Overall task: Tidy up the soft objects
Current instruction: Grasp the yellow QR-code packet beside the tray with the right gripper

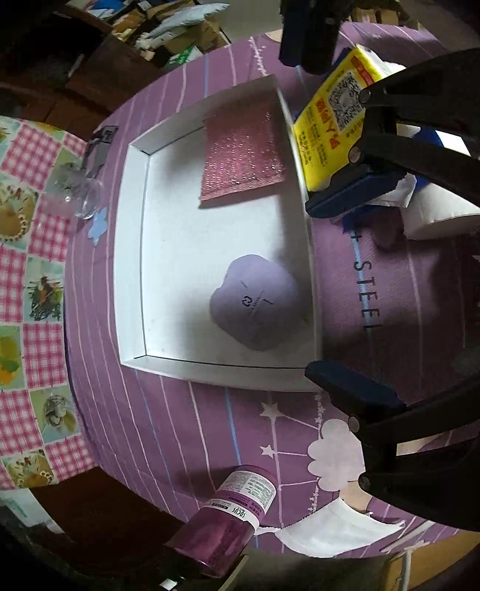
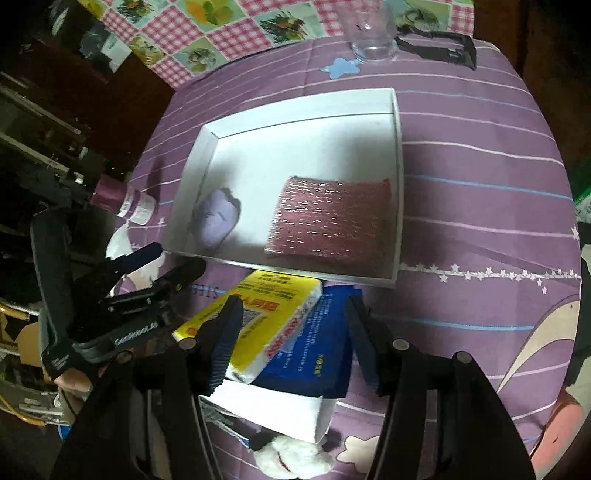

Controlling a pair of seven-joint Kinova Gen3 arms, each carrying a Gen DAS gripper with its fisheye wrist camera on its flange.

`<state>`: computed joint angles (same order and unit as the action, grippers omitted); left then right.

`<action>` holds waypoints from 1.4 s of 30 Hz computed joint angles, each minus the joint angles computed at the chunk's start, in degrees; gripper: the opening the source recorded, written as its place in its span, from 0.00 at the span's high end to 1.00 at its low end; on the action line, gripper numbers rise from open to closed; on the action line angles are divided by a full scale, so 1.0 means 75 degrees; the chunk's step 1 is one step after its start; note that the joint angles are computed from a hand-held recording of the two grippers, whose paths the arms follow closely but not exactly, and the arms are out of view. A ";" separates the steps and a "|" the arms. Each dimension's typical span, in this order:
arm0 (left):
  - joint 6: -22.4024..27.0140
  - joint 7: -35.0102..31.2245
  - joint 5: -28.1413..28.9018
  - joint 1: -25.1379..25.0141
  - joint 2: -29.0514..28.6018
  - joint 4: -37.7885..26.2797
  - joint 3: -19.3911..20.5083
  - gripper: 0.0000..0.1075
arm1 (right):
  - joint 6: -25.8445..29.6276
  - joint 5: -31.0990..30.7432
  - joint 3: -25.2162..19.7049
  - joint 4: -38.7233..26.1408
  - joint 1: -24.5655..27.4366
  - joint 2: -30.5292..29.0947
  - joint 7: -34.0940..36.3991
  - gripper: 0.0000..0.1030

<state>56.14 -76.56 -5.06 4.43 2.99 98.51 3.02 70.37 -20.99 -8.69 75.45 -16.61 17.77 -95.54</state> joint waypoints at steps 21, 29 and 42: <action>0.0596 -0.0802 0.0351 0.0087 0.0395 -0.0209 0.0013 0.26 | 0.0436 -0.0007 -0.0183 -0.0298 -0.0397 0.0532 0.0858 0.43; 0.0459 -0.0528 0.0104 -0.0229 -0.0043 -0.0068 -0.0187 0.26 | -0.0043 -0.0024 -0.0236 -0.0074 -0.0395 0.0473 0.1217 0.63; -0.0449 -0.0087 0.0004 -0.0480 -0.0758 0.0343 -0.0180 0.26 | -0.0641 -0.1456 -0.0366 0.0635 0.0339 -0.0287 0.2452 0.84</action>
